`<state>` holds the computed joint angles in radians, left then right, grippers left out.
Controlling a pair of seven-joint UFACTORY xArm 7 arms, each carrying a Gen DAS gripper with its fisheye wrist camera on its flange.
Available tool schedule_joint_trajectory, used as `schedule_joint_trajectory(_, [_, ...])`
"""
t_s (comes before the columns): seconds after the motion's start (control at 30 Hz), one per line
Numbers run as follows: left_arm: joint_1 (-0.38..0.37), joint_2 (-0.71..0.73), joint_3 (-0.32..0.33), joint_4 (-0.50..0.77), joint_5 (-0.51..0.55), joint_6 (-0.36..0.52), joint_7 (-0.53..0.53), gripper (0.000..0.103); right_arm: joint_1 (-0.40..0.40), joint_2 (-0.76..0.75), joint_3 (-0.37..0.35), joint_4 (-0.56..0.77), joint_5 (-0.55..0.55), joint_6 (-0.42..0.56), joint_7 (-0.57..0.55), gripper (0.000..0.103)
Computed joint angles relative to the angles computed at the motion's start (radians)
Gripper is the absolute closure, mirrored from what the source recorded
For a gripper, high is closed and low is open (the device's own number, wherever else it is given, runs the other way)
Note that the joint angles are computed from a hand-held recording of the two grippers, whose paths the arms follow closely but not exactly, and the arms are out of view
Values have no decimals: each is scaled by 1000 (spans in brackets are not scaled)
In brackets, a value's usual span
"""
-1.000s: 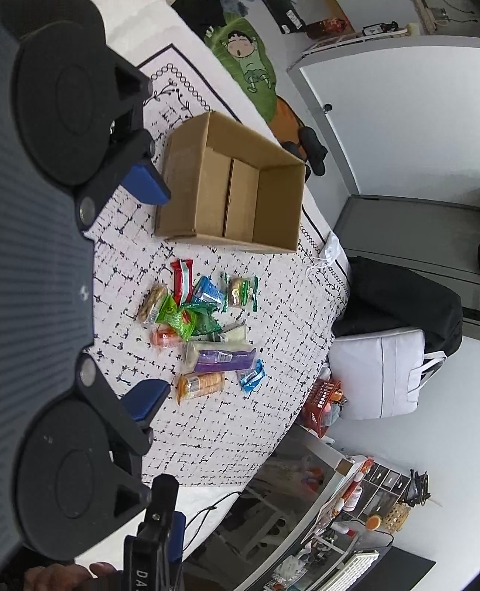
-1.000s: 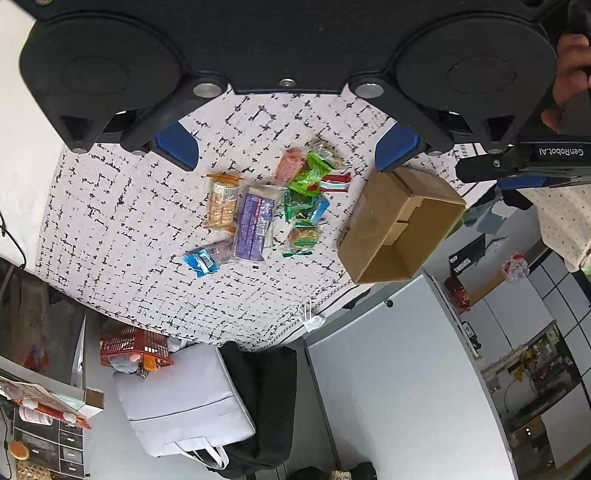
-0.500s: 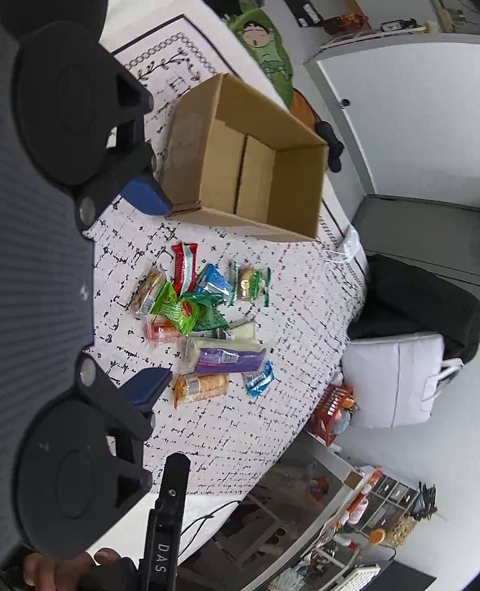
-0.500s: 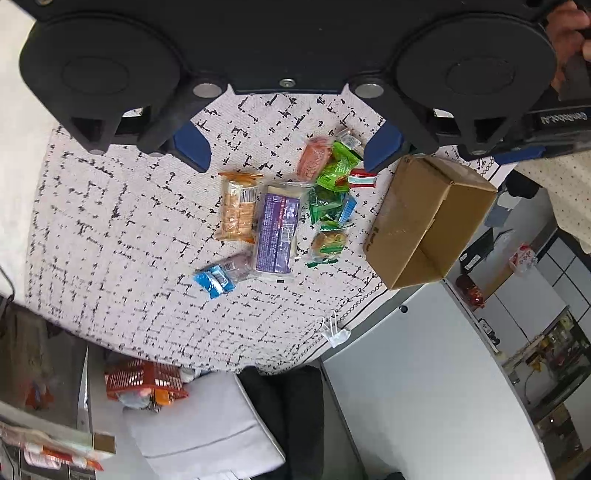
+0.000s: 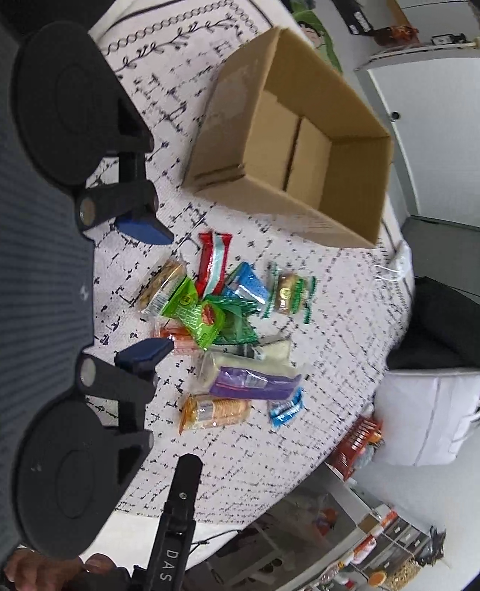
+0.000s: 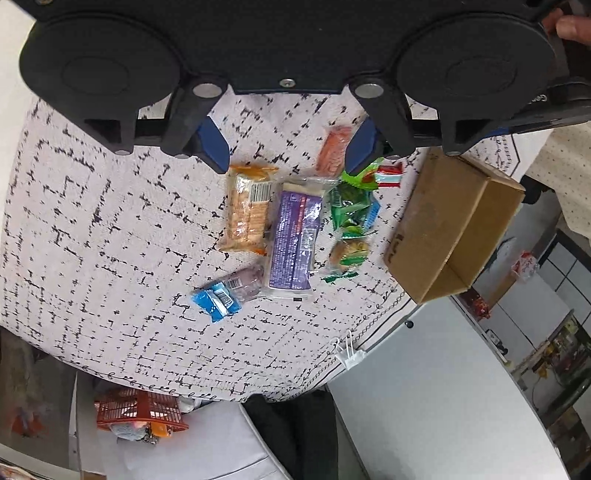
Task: Organize snacks
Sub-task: 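Grasp the clear dark-filled packet with the left tool while the right tool grasps the orange bread packet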
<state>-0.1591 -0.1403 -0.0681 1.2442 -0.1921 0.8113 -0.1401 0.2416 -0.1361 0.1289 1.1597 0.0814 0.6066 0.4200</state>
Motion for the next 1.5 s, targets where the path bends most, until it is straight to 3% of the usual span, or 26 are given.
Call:
schedule_joint_trajectory(0.4, [-7, 127, -20, 55, 106, 23, -156, 58, -10, 109, -18, 53, 75, 5, -73, 35])
schedule_joint_trajectory(0.67, [-19, 198, -21, 104, 154, 36, -200, 58, -23, 167, -20, 87, 125, 0, -122, 35])
schedule_joint_trajectory(1.17, [-34, 231, -20, 137, 170, 85, -213, 59, -16, 252, -19, 148, 33, 16, -93, 35])
schedule_joint_trajectory(1.2, [-34, 227, -21, 132, 171, 84, -212, 61, -13, 253, -20, 149, 20, 19, -87, 38])
schedule_joint_trajectory(1.27, [-34, 220, -20, 121, 177, 76, -215, 80, -7, 253, -22, 148, -19, 25, -71, 47])
schedule_joint_trajectory(1.33, [-32, 214, -19, 116, 174, 73, -218, 83, -3, 250, -22, 147, -49, 39, -64, 65])
schedule_joint_trajectory(1.5, [-29, 168, -20, 82, 180, 49, -198, 83, -2, 234, -19, 144, -55, 69, -61, 68])
